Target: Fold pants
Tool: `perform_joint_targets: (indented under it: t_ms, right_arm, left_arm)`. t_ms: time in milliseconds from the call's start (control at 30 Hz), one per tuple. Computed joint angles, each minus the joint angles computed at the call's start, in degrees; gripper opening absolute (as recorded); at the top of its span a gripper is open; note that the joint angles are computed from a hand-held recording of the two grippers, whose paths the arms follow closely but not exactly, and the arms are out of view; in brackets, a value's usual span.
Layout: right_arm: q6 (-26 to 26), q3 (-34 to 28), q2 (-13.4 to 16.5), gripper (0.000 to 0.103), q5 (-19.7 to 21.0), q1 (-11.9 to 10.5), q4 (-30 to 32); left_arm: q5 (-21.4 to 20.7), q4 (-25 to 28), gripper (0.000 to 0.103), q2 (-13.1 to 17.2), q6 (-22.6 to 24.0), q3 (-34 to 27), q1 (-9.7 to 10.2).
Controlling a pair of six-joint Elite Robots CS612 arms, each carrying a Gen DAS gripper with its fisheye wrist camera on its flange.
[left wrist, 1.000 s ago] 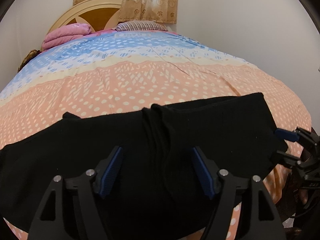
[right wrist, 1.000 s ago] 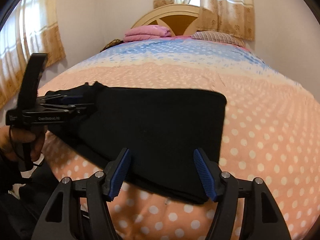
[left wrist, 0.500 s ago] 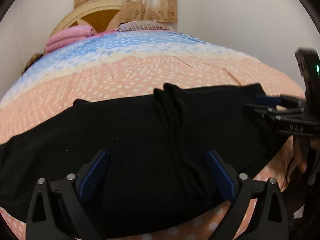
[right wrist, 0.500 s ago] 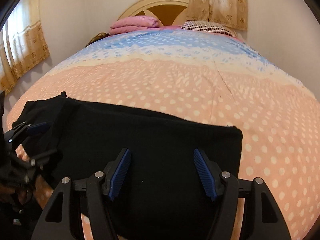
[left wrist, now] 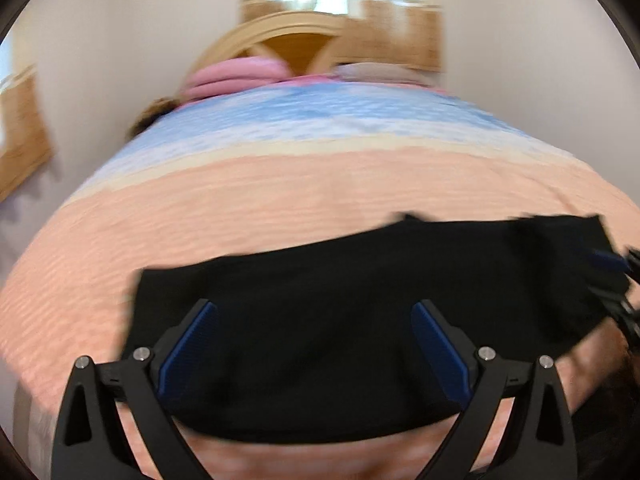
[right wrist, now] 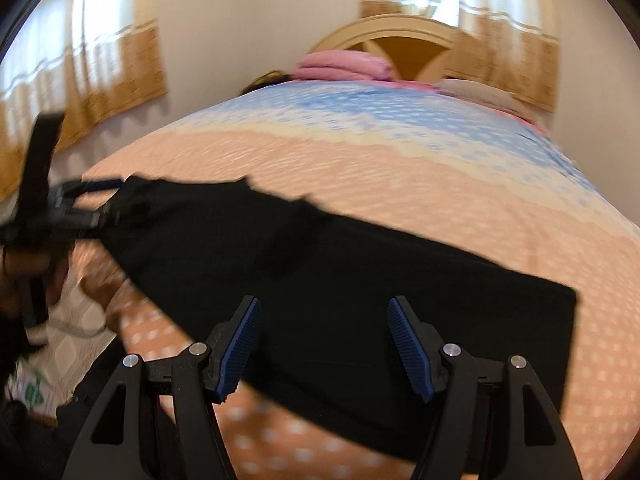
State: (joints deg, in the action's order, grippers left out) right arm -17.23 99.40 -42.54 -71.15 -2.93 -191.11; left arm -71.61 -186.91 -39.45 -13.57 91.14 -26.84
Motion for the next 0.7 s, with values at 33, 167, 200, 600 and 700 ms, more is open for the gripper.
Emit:
perform_joint_targets:
  t_ms: [33, 167, 200, 600, 700]
  right_arm:
    - [-1.2, -0.1, 0.2, 0.067, 0.6, 0.4, 1.5]
    - [-7.0, 0.0, 1.3, 0.073, -3.4, 2.0, 0.7]
    - [-8.1, 0.3, 1.1, 0.073, -4.3, 2.3, 0.3]
    - [-0.6, 2.9, 0.3, 0.073, 3.4, -0.4, -5.1]
    - [2.0, 3.0, 0.8, 0.073, 3.8, -0.5, -6.7]
  left_arm:
    - [1.2, 0.7, 0.100, -0.1, -1.5, 0.2, 0.57]
    - [3.3, 1.6, 0.100, -0.1, -9.6, 1.8, 3.27]
    - [1.7, 0.7, 0.100, 0.1, -12.0, 2.2, 4.19]
    - [-8.2, -4.8, 0.099, 3.1, -19.3, 0.6, 6.76]
    - [-8.5, -4.1, 0.096, 3.1, -19.0, 0.4, 6.95]
